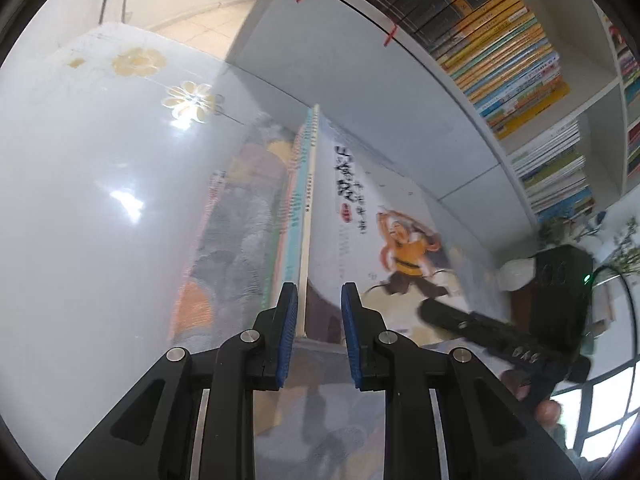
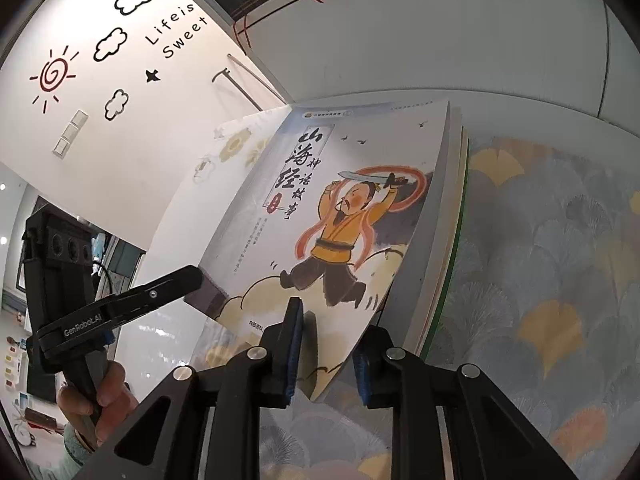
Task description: Organize books
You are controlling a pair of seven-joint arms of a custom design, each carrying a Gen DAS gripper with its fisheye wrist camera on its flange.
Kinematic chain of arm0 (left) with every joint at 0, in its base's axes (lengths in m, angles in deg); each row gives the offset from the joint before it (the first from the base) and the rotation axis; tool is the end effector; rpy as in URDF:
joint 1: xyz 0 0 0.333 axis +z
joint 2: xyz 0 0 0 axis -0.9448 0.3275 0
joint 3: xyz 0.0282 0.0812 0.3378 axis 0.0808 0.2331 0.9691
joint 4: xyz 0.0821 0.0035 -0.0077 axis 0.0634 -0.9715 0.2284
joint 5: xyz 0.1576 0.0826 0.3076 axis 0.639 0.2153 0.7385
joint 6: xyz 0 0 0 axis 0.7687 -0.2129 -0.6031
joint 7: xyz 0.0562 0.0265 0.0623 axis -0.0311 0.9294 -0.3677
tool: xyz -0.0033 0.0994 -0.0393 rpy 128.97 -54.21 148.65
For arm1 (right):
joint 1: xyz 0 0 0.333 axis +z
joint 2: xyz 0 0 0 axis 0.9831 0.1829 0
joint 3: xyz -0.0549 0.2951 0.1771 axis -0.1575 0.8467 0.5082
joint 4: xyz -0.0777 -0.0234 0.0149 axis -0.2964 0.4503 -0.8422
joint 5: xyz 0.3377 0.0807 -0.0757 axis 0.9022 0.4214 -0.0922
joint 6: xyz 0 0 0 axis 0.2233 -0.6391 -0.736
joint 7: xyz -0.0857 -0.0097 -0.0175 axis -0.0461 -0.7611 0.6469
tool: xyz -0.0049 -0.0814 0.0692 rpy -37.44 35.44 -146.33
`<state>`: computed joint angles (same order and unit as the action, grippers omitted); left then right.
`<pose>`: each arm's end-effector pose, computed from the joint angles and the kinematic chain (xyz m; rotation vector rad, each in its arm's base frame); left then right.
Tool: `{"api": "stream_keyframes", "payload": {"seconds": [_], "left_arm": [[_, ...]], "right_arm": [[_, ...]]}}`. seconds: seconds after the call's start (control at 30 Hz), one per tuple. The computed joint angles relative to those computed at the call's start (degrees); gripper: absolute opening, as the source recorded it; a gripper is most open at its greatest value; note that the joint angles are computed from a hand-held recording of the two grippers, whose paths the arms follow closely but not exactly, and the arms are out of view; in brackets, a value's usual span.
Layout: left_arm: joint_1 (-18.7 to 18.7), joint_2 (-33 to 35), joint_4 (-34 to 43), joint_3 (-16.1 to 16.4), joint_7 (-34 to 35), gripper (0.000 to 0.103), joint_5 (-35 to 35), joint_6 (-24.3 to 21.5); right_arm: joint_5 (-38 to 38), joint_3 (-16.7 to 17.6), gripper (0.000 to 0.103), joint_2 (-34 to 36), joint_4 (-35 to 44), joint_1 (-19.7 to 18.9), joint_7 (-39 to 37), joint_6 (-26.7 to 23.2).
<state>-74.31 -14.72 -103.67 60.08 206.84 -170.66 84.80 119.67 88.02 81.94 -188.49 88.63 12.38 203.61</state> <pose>0.4580 -0.0220 0.3900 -2.4196 1.5362 -1.0999 0.5954 0.2002 0.3719 -2.1854 1.2944 0.3091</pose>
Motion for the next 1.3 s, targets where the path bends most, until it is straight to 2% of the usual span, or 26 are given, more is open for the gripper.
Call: {"api": "stream_keyframes", "payload": {"seconds": [0.07, 0.13, 0.2, 0.27, 0.4, 0.57, 0.7, 0.87, 1.0, 1.1, 1.27, 1.3], "left_arm": [[-0.87, -0.99, -2.81, -1.01, -11.78, 0.02, 13.94, 4.83], [-1.28, -3.12, -5.89, -1.36, -20.21, 0.02, 24.53, 6.03], [-2.1, -4.99, -7.85, -1.06, -24.78, 0.02, 29.88, 5.75], [-3.22, -7.32, -9.65, -0.93, -28.36, 0.029, 33.26, 4.45], [-6.33, -10.28, -11.38, -1.51, -33.63, 0.029, 38.16, 2.55], [-9.03, -9.62, -8.87, -5.02, -43.8, 0.029, 49.13, -0.57], [-10.97, -5.71, -2.99, -8.79, -53.12, 0.029, 61.41, -3.18], [-16.6, 1.72, 6.5, -10.15, -56.75, 0.029, 65.85, -5.79], [-19.88, 8.3, 14.59, -12.23, -58.85, 0.029, 67.72, -6.83], [-22.88, 13.99, 22.01, -12.99, -62.06, 0.029, 72.47, -8.08], [-25.76, 22.84, 33.13, -14.49, -64.06, 0.029, 75.77, -10.01], [-27.12, 25.52, 36.84, -13.92, -65.08, 0.029, 77.3, -11.32]], "right_arm": [[-0.66, -0.36, 0.027, 0.19, 0.63, -0.07, 1.66, -1.55], [-2.15, -1.03, 0.03, -0.58, 0.32, 0.01, 3.85, -3.09], [-2.48, -1.35, 0.037, -2.39, -1.63, -0.38, 3.58, -3.5], [-1.96, -2.01, 0.051, -5.95, -6.16, -0.92, 2.31, -2.39], [0.12, -4.8, 0.052, -13.31, -16.7, -2.52, -0.35, -0.91], [0.71, -11.9, 0.052, -20.61, -28.31, -7.25, -0.44, -2.33], [0.99, -17.74, 0.052, -24.02, -33.21, -13.24, -1.22, -3.88], [0.59, -23.92, 0.052, -24.53, -32.65, -21.87, -2.6, -6.99], [0.32, -26.28, 0.052, -23.46, -29.48, -27.24, -4.29, -8.5], [0.84, -27.61, 0.052, -22.28, -26.62, -31.04, -6.82, -9.12], [1.83, -28.51, 0.052, -19.12, -21.14, -35.84, -9.48, -7.03], [1.69, -28.31, 0.052, -18.82, -20.4, -36.46, -9.2, -6.33]]}}
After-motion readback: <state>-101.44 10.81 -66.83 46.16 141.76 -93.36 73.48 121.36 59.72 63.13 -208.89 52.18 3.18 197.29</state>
